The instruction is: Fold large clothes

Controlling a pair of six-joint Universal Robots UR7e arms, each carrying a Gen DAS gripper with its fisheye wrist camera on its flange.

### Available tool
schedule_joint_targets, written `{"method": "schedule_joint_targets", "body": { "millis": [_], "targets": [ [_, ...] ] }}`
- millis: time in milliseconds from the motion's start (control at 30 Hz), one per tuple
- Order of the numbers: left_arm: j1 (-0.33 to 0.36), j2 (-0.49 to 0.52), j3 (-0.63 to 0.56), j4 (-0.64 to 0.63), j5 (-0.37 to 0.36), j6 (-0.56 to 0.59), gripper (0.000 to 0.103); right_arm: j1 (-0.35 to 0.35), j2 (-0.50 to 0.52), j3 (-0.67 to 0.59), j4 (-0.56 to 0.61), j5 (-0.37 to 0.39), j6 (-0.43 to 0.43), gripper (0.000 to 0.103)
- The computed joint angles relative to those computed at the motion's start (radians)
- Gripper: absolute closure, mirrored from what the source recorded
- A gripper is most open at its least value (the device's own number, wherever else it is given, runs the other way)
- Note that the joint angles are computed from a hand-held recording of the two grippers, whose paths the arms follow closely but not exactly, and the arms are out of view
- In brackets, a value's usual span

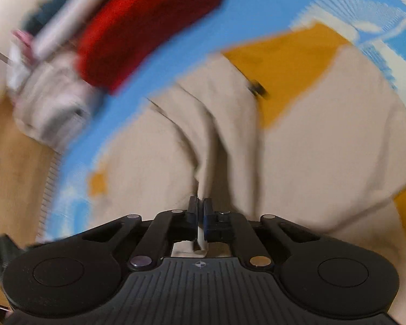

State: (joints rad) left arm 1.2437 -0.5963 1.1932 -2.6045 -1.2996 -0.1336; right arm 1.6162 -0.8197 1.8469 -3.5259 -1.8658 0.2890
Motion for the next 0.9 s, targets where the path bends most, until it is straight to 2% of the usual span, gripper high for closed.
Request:
{"method": "schedule_joint_targets", "body": {
  "millis": [67,133,167,233,267,333,400,433,500,533,567,633,733,833,900],
  "targets": [
    [-0.002,-0.011,0.018,-0.068,-0.001,0.033,0.103,-0.018,-0.007,0.034,-0.119,0.132,0.012,0.101],
    [0.0,-0.015,0.015,-0.037,0.01,0.024,0.103,-0.03,-0.007,0.05,-0.168,0.2,0.035,0.101],
    [0.002,-0.01,-0.002,0.026,0.022,0.009,0.103,-0.028,-0.009,0.049,-0.14,0.177,0.045,0.101],
    [0.001,0.011,-0.055,0.211,0.085,-0.018,0.103,-0.01,-0.016,0.027,0.015,0.026,0.073,0.1],
    [-0.001,0.014,-0.058,0.252,0.122,-0.023,0.101,-0.005,-0.013,0.017,0.069,-0.038,0.089,0.099],
    [-0.007,0.01,-0.037,0.234,0.152,-0.012,0.099,-0.004,-0.007,0.006,0.134,-0.119,0.136,0.091],
    [-0.015,-0.003,-0.013,0.16,0.131,0.026,0.08,-0.004,-0.005,0.008,0.119,-0.13,0.155,0.086],
    [-0.02,-0.013,0.011,0.089,0.119,0.064,0.079,0.0,-0.004,0.006,0.102,-0.133,0.145,0.084],
    [-0.03,-0.026,0.052,-0.025,0.083,0.149,0.079,0.013,0.005,0.007,0.047,-0.145,0.114,0.074],
    [-0.034,-0.029,0.067,-0.058,0.062,0.178,0.079,0.017,0.01,0.004,0.022,-0.146,0.1,0.066],
    [-0.033,-0.033,0.077,-0.07,0.031,0.197,0.079,0.018,0.013,0.0,0.003,-0.145,0.09,0.065],
    [-0.032,-0.028,0.075,-0.042,-0.031,0.208,0.079,0.022,0.022,-0.001,-0.036,-0.135,0.077,0.065],
    [-0.04,-0.027,0.09,-0.025,-0.03,0.206,0.079,0.011,0.032,-0.003,-0.069,-0.074,0.046,0.065],
    [-0.039,-0.016,0.088,-0.021,-0.036,0.204,0.079,0.001,0.031,-0.032,0.052,-0.034,0.041,0.061],
    [-0.036,-0.01,0.075,-0.002,-0.043,0.2,0.079,0.007,0.035,-0.048,0.127,-0.076,0.038,0.074]
  ]
}}
